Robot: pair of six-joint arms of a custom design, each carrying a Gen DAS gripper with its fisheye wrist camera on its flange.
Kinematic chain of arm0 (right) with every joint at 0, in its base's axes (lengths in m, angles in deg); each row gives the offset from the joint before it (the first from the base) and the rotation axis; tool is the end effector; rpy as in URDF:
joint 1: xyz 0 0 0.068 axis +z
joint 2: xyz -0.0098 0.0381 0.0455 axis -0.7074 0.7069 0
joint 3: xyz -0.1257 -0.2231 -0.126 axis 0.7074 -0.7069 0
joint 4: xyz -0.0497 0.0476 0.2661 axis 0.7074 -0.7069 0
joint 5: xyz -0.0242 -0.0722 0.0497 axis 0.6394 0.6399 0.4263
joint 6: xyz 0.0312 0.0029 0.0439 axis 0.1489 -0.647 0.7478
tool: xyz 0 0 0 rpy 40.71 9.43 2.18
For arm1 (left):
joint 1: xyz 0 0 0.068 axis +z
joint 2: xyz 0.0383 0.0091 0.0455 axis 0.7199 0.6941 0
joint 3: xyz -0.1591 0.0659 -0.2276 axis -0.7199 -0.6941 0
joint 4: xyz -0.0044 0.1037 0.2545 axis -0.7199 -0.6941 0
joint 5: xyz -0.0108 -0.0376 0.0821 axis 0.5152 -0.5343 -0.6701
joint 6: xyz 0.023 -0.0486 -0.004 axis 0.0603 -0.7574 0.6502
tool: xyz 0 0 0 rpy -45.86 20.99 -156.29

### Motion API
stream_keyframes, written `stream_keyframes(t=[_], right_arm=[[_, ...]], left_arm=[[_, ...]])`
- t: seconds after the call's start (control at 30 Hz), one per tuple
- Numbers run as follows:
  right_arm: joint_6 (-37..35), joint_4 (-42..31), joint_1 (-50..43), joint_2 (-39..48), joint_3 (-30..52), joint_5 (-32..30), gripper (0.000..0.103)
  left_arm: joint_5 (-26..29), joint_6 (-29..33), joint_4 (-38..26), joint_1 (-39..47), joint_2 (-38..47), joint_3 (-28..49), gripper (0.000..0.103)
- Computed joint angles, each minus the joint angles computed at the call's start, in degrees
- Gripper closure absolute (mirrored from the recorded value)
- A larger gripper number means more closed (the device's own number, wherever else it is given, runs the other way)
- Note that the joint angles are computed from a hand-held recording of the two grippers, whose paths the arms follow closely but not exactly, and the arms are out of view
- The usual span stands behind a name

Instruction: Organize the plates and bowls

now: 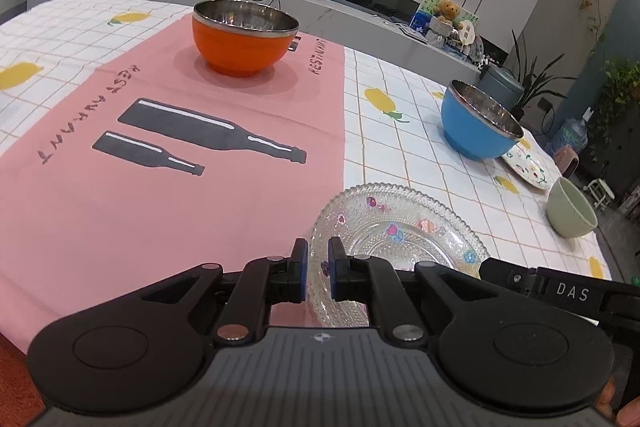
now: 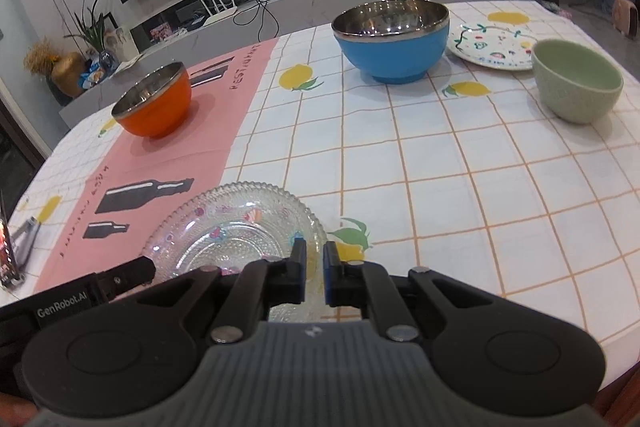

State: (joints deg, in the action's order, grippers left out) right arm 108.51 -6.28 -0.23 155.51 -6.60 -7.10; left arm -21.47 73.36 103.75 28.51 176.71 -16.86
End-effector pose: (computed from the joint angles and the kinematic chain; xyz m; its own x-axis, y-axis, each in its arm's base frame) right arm 0.2519 0.2271 -0.0070 -0.6830 0.3400 -0.6465 0.2084 0.9390 0.2736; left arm 0.2483 -0.0832 0.0111 -0.7218 -0.0695 -0.6886 0.1913 0.9361 -0.2950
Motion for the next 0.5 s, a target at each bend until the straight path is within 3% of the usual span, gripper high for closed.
stream_keyframes(t=[0.23,0.4,0.5], right_arm=[[-1.8,-4.1,0.8,0.4,2.1,2.1,0.100],[-2.3,-3.3,0.6,0.6,1.8,2.1,0.100],[-1.9,-2.7,0.2,0.4,1.3,1.1,0.096]], left_arm=[[-3.4,3.0,-2.4,-1.8,-0.9,0.4,0.094],[-3.1,3.7,-2.4,-1.7,-1.0,0.3,0.094],[-2.8,2.8,-0.8,-1.1,-1.6,-0.7,0.085]])
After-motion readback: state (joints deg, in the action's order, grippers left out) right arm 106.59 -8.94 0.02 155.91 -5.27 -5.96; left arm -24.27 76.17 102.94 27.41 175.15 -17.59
